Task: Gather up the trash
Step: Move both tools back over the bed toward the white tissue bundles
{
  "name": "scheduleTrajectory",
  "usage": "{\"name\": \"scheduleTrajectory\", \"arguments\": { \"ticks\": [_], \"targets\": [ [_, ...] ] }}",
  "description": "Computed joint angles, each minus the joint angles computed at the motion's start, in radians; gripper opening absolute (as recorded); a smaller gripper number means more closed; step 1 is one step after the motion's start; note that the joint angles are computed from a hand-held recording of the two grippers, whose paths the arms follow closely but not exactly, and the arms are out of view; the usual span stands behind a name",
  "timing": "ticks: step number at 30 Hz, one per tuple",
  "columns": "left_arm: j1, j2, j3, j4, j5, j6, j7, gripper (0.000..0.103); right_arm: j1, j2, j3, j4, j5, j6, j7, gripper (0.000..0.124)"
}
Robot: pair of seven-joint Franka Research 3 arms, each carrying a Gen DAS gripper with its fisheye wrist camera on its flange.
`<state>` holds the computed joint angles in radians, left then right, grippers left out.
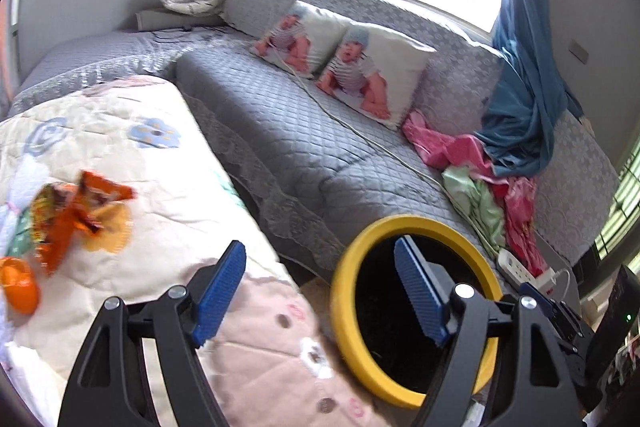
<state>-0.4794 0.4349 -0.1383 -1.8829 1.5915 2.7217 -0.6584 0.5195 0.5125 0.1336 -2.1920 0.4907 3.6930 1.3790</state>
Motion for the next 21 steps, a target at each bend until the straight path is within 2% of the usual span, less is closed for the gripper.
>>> {"name": "scheduleTrajectory", "arguments": {
  "ticks": [3, 7, 10, 14, 17, 21],
  "targets": [
    [0.012, -0.095, 0.004, -0.111, 0.015, -0.046, -0.05, 0.075, -0.028, 0.003, 0.05, 0.013, -0.093, 0.005, 0.034, 0.052],
    [0.066, -0.243, -0.021, -0.287, 0.035, -0.104, -0.138, 0.077, -0.017, 0.017, 0.086, 0.056, -0.181, -0.025, 0.045, 0.052],
    [0.104, -0.357, -0.05, -0.426, 0.017, -0.17, -0.171, 0.079, -0.014, 0.037, 0.126, 0.097, -0.26, -0.055, 0.061, 0.054],
    [0.163, -0.507, -0.08, -0.604, -0.039, -0.217, -0.19, 0.082, -0.013, 0.065, 0.18, 0.143, -0.356, -0.082, 0.082, 0.058],
    [0.21, -0.625, -0.09, -0.74, -0.086, -0.226, -0.21, 0.084, -0.032, 0.09, 0.24, 0.169, -0.441, -0.094, 0.11, 0.063],
    [0.258, -0.776, -0.103, -0.898, -0.21, -0.256, -0.165, 0.09, -0.115, 0.136, 0.365, 0.185, -0.617, -0.108, 0.169, 0.076]
  ]
}}
